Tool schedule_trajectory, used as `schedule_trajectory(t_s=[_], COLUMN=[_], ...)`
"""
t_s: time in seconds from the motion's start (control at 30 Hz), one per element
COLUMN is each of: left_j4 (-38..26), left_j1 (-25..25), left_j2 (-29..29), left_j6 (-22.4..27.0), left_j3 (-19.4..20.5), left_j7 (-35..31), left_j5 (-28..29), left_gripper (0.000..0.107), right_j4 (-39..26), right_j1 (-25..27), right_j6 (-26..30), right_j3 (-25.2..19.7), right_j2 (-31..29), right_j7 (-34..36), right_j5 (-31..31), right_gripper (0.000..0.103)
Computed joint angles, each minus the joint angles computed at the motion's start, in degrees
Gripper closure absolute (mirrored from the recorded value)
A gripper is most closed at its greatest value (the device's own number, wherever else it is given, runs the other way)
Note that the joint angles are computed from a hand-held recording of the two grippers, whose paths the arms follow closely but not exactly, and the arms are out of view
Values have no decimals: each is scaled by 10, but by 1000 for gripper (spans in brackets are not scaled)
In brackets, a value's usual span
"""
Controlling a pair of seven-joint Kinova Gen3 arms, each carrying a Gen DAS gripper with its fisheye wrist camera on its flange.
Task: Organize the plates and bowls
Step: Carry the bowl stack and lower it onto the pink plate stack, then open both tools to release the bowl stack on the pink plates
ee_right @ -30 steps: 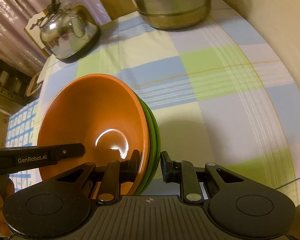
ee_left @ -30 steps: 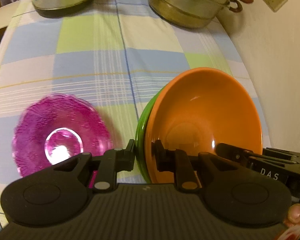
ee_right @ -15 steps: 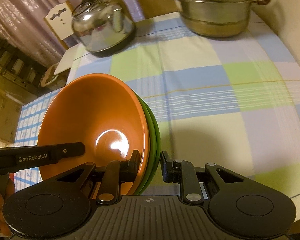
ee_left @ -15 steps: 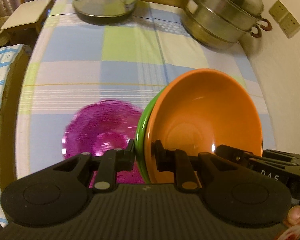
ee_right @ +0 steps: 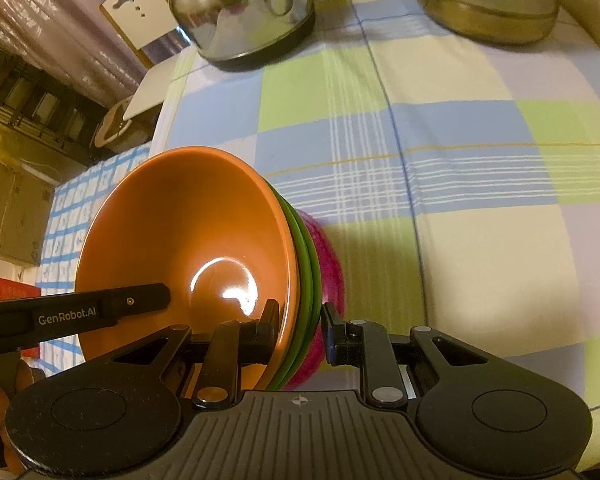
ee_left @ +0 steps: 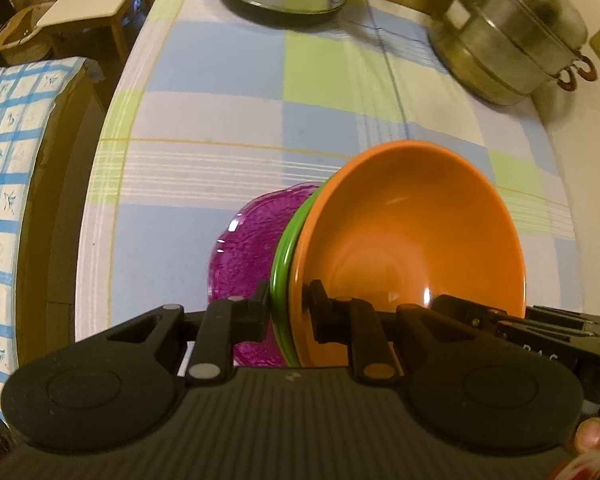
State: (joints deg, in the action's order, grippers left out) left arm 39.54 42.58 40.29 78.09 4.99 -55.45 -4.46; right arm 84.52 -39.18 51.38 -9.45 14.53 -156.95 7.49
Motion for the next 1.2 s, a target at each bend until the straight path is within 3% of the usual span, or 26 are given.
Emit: schedule_trajectory(t_s=[0.63,1.2], left_j4=[16,26], left_j1=[-25,-31], left_j2=[23,20], left_j6=[-16,-23], left_j3=[3,3], left_j7=[-12,-13], left_j5=[17,20], left_gripper=[91,90], right_j4=[-10,-24], right_j1=[14,8], right_j6=[-10,-4], right_j3=[6,8], right_j2=[43,54], right_j7=[33,38], right_j5=[-48,-50], right_gripper=[81,80])
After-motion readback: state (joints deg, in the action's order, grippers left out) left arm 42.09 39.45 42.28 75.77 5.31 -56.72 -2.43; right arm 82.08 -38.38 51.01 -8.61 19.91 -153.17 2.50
